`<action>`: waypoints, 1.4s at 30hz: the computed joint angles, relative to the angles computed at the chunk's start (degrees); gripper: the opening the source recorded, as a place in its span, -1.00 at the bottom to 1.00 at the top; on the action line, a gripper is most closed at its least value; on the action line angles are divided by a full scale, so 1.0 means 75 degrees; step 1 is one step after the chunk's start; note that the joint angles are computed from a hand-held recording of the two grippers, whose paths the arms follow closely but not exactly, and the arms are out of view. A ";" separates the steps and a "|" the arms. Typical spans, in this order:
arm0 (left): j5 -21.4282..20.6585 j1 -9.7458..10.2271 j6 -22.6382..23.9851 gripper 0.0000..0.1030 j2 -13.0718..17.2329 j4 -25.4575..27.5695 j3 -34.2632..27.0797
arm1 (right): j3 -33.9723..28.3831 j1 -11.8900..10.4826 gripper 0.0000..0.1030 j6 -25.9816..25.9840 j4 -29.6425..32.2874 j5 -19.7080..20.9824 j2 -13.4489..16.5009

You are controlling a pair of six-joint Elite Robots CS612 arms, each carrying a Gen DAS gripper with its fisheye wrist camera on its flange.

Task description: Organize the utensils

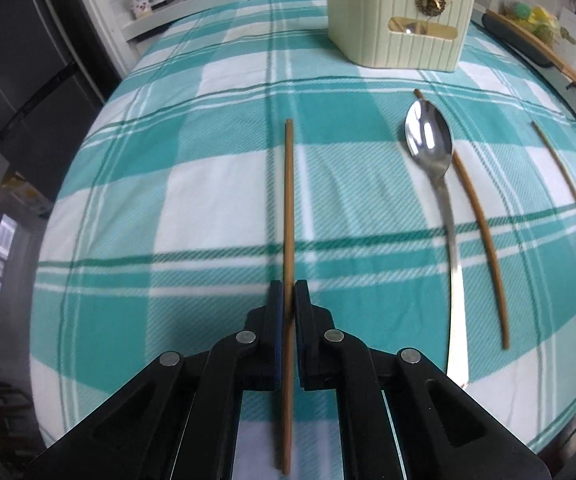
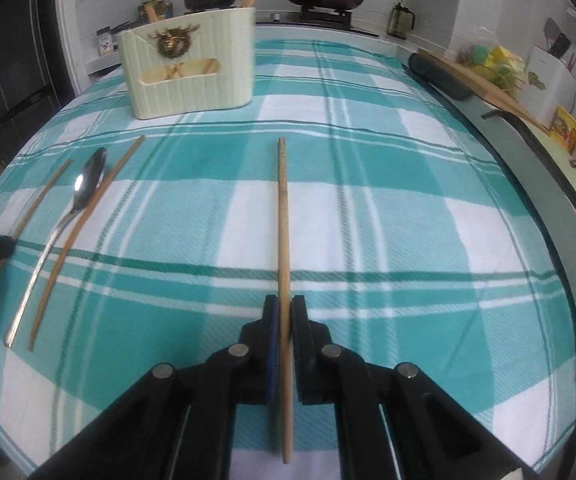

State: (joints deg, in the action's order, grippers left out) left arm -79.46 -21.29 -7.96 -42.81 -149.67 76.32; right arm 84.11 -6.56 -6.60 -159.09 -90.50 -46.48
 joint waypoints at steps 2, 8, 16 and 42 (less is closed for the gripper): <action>-0.0018 0.0058 -0.0026 -0.89 -0.0150 -0.0054 0.0241 | 0.0176 -0.0122 -0.88 0.0085 -0.0021 -0.0106 -0.0116; -0.0561 0.0174 -0.0135 0.39 -0.0374 -0.1072 0.0634 | 0.0551 -0.0349 -0.51 0.0064 -0.0289 0.0577 -0.0335; -0.1276 0.0409 -0.0133 0.39 0.0029 -0.0633 -0.0139 | 0.0421 -0.0463 -0.38 0.0001 -0.0357 0.1175 -0.0324; -0.1532 0.0541 0.0352 -0.86 0.1168 0.0239 -0.2038 | -0.2950 -0.0289 -0.82 -0.0840 0.2450 0.1298 0.1398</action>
State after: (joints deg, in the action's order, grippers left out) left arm -90.95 -17.23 -5.32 -34.05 -147.88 61.03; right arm 61.99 -8.73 -12.90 -140.71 -80.77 -35.99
